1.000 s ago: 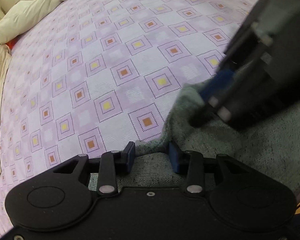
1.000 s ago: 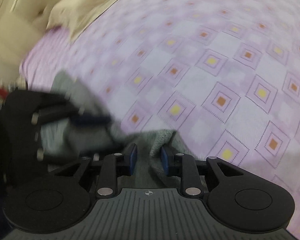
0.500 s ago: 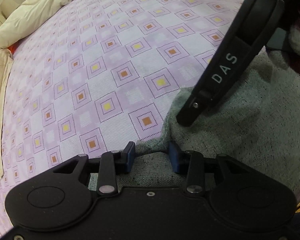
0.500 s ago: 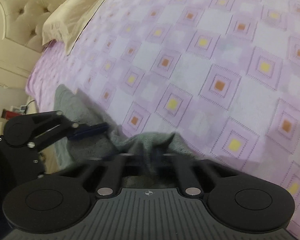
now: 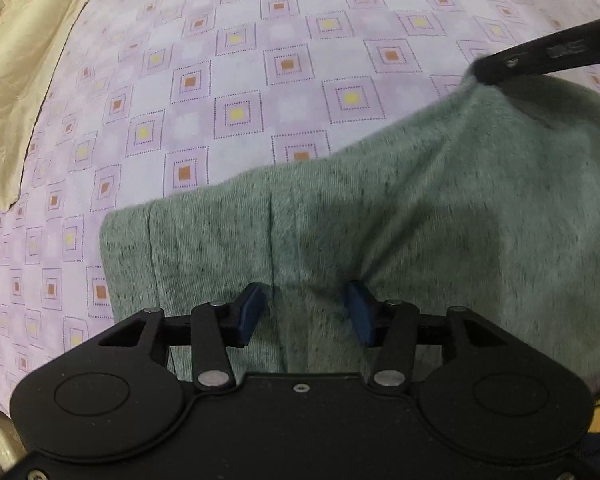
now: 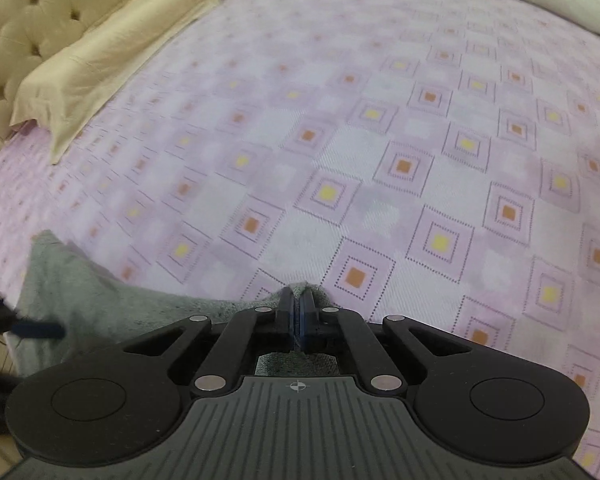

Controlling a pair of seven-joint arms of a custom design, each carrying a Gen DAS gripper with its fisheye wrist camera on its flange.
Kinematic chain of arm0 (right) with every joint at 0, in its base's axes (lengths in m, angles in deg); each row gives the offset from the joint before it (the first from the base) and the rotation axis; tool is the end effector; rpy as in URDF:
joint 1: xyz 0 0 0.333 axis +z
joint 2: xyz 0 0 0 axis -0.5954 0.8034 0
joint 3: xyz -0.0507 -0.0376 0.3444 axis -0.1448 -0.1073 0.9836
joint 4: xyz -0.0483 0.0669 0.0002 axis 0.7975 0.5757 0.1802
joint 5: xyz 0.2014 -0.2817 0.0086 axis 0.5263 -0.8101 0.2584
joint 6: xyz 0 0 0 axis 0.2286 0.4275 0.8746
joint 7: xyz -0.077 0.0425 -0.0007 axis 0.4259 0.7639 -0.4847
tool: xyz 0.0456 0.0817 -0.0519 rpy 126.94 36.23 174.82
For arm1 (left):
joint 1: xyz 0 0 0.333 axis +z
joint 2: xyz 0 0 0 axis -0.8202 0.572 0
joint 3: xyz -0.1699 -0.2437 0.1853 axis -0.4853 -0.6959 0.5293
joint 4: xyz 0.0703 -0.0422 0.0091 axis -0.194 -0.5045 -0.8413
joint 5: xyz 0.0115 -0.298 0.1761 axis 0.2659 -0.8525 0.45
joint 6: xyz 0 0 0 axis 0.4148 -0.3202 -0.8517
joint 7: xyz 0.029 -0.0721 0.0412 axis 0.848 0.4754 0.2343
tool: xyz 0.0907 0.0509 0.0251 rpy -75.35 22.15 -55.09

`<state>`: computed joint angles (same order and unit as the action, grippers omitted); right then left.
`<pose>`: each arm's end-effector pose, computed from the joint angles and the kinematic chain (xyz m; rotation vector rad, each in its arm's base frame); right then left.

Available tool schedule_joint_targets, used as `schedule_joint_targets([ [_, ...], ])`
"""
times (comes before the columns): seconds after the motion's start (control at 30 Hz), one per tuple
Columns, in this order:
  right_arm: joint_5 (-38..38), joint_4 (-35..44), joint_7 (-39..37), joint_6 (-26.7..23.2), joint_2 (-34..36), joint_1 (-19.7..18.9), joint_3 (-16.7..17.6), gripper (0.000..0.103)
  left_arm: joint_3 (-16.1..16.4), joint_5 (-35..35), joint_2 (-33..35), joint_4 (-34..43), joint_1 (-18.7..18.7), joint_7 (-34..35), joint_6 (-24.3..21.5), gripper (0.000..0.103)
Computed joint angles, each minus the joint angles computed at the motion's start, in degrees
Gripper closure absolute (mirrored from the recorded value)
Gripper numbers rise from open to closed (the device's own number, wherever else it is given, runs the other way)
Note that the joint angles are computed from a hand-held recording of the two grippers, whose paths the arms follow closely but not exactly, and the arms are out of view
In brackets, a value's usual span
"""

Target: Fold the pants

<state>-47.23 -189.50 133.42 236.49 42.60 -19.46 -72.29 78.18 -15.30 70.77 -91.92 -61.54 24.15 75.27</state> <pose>0.5479 0.3289 0.3118 -2.1147 1.4585 -0.1233 0.4888 -0.1109 0.3169 -1.7482 2.3352 -0.1257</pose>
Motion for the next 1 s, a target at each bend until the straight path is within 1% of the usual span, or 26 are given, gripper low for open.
schedule_joint_targets([
  [0.07, 0.2, -0.5, 0.8, 0.4, -0.3, 0.9, -0.9, 0.101, -1.8, -3.9, -0.9, 0.0, 1.2, 3.3, -3.2, 0.047],
  [0.13, -0.1, -1.1, 1.2, 0.7, -0.9, 1.5, -1.5, 0.101, -2.5, -4.9, -2.1, -1.0, 1.2, 5.4, -5.1, 0.048],
  [0.2, 0.0, -1.5, 1.8, 1.1, -1.3, 1.6, -1.6, 0.101, -3.1, -5.3, -4.5, -2.8, 1.1, 7.8, -5.3, 0.054],
  [0.27, -0.3, -1.6, 2.7, 1.5, -1.2, 2.7, -2.6, 0.101, -3.0, -6.6, -6.6, -3.7, 1.6, 8.4, -2.8, 0.054],
  [0.3, -0.5, -1.7, 2.9, 1.7, -1.3, 2.8, -2.8, 0.100, -2.2, -5.1, -7.2, -3.7, 1.7, 6.3, -1.1, 0.053],
  [0.33, -0.6, -2.0, 3.1, 1.9, -1.4, 2.9, -2.8, 0.100, -0.9, -1.5, -7.2, -3.2, 1.4, 2.1, 0.3, 0.053],
  [0.43, -0.9, -3.3, 3.9, 3.1, -1.9, 2.7, -2.8, 0.101, 3.1, 10.5, -4.4, 1.7, 0.7, -12.5, 0.8, 0.053],
  [0.47, -1.1, -3.6, 4.3, 3.5, -2.1, 3.2, -3.3, 0.101, 3.8, 12.5, -2.8, 3.7, 0.9, -15.0, 0.8, 0.054],
  [0.57, -2.1, -4.4, 5.8, 5.2, -2.7, 6.1, -6.2, 0.101, 4.7, 16.3, 0.9, 8.0, 0.7, -17.0, 0.5, 0.052],
  [0.6, -2.5, -4.7, 6.4, 6.1, -2.8, 7.2, -7.4, 0.101, 4.5, 16.5, 1.5, 8.6, 0.4, -16.7, -1.6, 0.051],
  [0.63, -2.9, -4.9, 7.0, 6.5, -2.9, 8.3, -8.5, 0.101, 3.9, 15.3, 2.7, 9.7, 0.2, -15.7, -5.8, 0.050],
  [0.67, -3.3, -4.8, 7.6, 6.6, -3.0, 9.7, -10.0, 0.101, 3.0, 12.5, 3.7, 9.8, 0.9, -14.1, -8.7, 0.050],
  [0.7, -3.6, -4.6, 8.1, 6.5, -3.0, 10.6, -10.9, 0.101, 3.0, 9.7, 3.8, 8.2, 1.6, -12.9, -8.5, 0.048],
  [0.73, -3.8, -4.2, 8.7, 6.7, -2.8, 11.6, -12.0, 0.101, 3.3, 11.0, 2.4, 5.0, 2.3, -14.9, -5.2, 0.047],
  [0.77, -4.2, -3.7, 9.2, 6.5, -2.6, 12.6, -13.1, 0.101, 4.8, 14.8, 0.8, 2.1, 1.6, -17.5, -2.2, 0.047],
  [0.8, -4.5, -3.1, 9.5, 6.0, -2.1, 13.1, -13.8, 0.101, 4.8, 16.4, -0.3, 0.7, 1.2, -17.9, -2.4, 0.047],
  [0.87, -5.1, -1.7, 10.4, 4.5, -0.8, 14.1, -15.0, 0.101, 3.7, 16.5, -1.8, -1.4, 1.6, -17.4, -3.7, 0.047],
  [0.93, -5.7, -1.0, 11.2, 4.5, 0.1, 14.7, -15.7, 0.100, 3.9, 20.0, -2.2, -2.4, 1.2, -20.2, -3.2, 0.047],
  [0.97, -6.0, -1.0, 11.7, 4.4, -0.1, 15.7, -16.8, 0.100, 3.5, 20.2, -2.2, -1.8, 1.2, -20.7, -4.1, 0.047],
  [1.0, -6.4, -1.7, 12.0, 5.5, -0.7, 16.4, -17.5, 0.098, 2.9, 20.1, -2.2, -1.6, 0.9, -21.5, -5.0, 0.048],
])
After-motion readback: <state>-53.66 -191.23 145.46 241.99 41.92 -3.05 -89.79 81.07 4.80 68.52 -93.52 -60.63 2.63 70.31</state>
